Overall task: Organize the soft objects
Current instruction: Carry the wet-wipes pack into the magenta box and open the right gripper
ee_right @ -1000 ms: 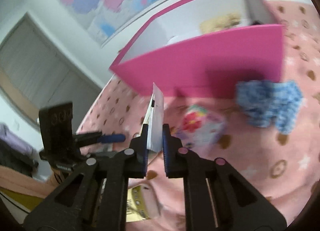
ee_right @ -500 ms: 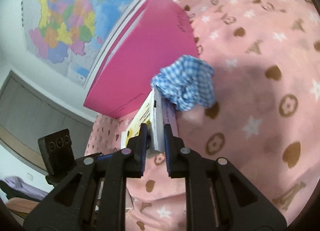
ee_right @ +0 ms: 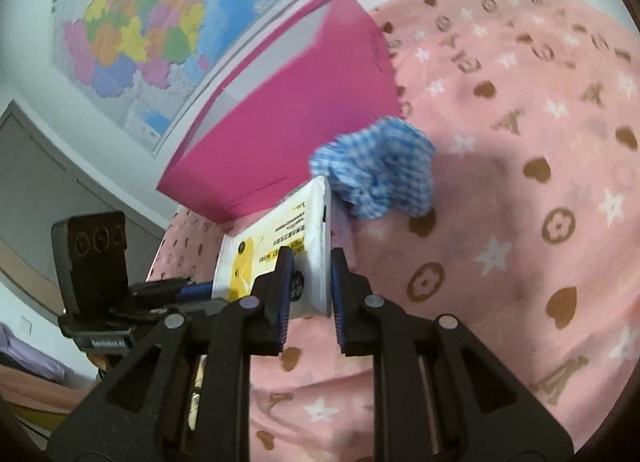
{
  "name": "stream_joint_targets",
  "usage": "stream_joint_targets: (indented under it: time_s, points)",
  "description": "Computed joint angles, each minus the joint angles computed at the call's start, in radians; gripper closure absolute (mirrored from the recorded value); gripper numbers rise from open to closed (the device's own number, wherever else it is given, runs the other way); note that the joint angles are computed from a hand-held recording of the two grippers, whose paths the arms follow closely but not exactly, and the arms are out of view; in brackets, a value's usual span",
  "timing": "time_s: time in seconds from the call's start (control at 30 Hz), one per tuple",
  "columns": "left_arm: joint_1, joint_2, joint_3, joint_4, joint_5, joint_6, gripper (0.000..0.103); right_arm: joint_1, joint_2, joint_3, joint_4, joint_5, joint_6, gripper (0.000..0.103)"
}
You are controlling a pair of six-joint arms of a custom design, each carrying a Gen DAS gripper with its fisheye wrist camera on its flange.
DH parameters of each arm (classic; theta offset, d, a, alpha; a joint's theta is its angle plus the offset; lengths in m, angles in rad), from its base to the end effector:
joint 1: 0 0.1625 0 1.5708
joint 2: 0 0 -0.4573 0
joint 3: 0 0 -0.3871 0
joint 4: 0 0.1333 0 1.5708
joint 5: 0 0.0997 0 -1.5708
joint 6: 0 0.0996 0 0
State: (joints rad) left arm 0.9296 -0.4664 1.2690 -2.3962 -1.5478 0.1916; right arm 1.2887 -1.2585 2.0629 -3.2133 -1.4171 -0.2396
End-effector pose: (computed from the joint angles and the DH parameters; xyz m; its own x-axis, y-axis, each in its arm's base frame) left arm -0.3575 -0.7057 -0.0075 -0.6729 0.7392 -0.0269 0.7397 0.6727 -0.0180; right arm -0.0101 -0.5685 0.3271 -0.9970 0.0086 0.0769 -0.0519 0.6634 -0.7464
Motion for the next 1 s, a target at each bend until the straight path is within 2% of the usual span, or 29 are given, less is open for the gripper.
stream_joint_targets:
  time_s: [0.27,0.47,0.63,0.87,1.0]
  points:
    - [-0.013,-0.048,0.012,-0.092,0.027,0.024,0.07,0.11,-0.001,-0.055,0.035,-0.085,-0.128,0.083]
    - [-0.022,-0.052,-0.041,-0.14,0.083,0.042,0.07,0.179,0.058,-0.181,0.085,-0.106,-0.214,0.083]
    - [-0.028,-0.013,-0.131,-0.148,0.159,0.044,0.07,0.202,0.125,-0.311,0.169,-0.106,-0.223,0.083]
    - [-0.005,0.082,-0.322,-0.075,0.245,0.034,0.07,0.226,0.225,-0.49,0.277,-0.165,-0.215,0.082]
    - [0.009,0.129,-0.408,-0.027,0.286,0.026,0.07,0.232,0.283,-0.585,0.349,-0.219,-0.182,0.078]
